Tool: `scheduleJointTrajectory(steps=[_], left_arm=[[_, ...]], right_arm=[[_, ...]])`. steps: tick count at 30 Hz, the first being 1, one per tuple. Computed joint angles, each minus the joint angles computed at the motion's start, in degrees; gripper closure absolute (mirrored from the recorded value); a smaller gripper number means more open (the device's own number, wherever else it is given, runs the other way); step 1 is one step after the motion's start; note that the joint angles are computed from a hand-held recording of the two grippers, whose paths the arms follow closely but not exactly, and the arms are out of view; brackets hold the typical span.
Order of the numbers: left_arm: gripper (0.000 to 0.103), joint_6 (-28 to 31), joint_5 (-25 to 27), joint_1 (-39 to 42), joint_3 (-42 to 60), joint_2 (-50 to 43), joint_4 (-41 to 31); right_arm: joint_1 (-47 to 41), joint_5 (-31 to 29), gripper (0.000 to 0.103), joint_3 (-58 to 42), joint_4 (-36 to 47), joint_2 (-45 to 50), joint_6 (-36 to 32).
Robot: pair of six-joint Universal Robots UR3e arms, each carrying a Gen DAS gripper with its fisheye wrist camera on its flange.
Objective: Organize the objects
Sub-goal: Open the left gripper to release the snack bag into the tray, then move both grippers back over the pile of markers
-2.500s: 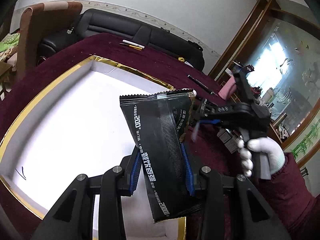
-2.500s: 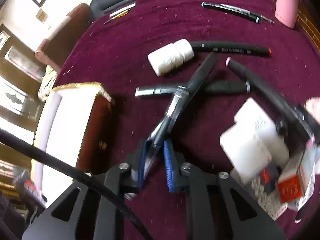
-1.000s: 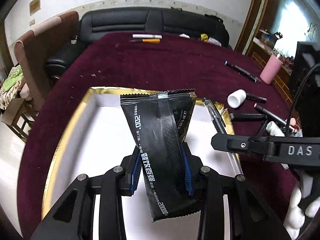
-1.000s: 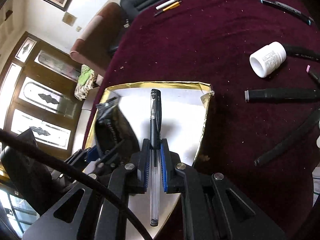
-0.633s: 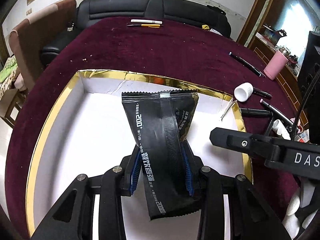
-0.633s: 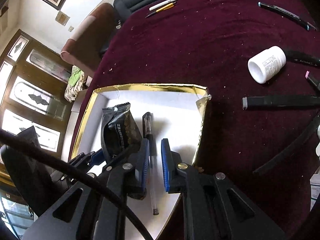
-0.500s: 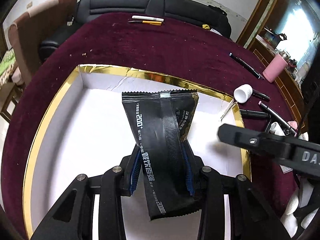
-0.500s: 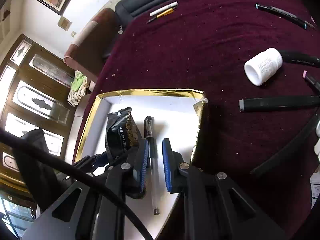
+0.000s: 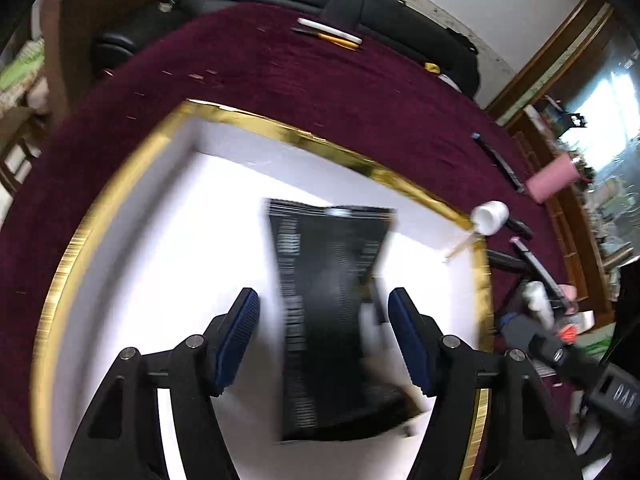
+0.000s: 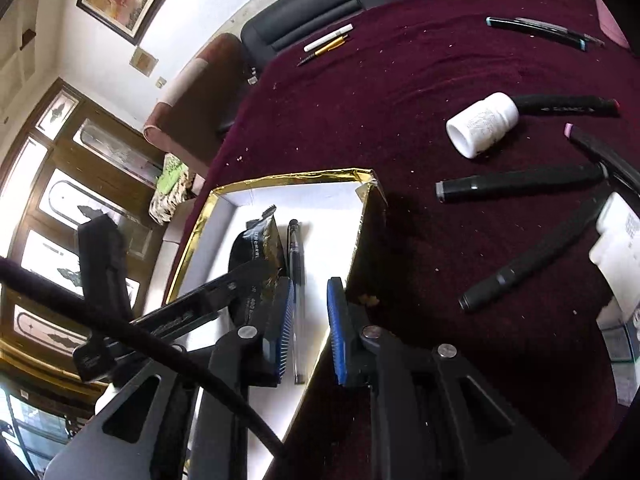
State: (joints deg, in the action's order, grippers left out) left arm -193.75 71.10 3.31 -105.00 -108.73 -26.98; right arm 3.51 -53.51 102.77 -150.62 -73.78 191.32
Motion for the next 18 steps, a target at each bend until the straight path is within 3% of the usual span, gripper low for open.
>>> scheduleJointTrajectory(steps=[4,6,8,10,14,18], left_arm=[[0.042,-4.14,-5.45,-0.53,1.68,-2.99,3.64],[0.042,-5.73,-2.33,-1.48,-0.07,-1.68,6.87],[0.042,-5.76,4.93,-3.02,-3.36,1.12,9.65],[0.042,-6.22,10.00,-3.10,-8.73,4.45,12.47],[0.041,-9.78,8.71,1.03,-20.63,10.17,17.79],[0.041,-14.80,12.50,-0.72,-25.04,13.43,19.65]], right_arm=[[-2.75,2.12,0.083,3.90,0.61,-4.32,-1.33],[-4.66,2.26,0.083,6.09,1.93,-8.08,-3.49],[-7.04,2.39,0.080,8.56,3.06,-12.71,-5.95],[-9.21,2.16,0.065,10.82,3.78,-16.98,-7.92],[-12.91,4.15,0.061,14.62,4.54,-22.03,-9.63],[-15.43,5.56,0.061,17.97,6.71,-25.70,-12.12]])
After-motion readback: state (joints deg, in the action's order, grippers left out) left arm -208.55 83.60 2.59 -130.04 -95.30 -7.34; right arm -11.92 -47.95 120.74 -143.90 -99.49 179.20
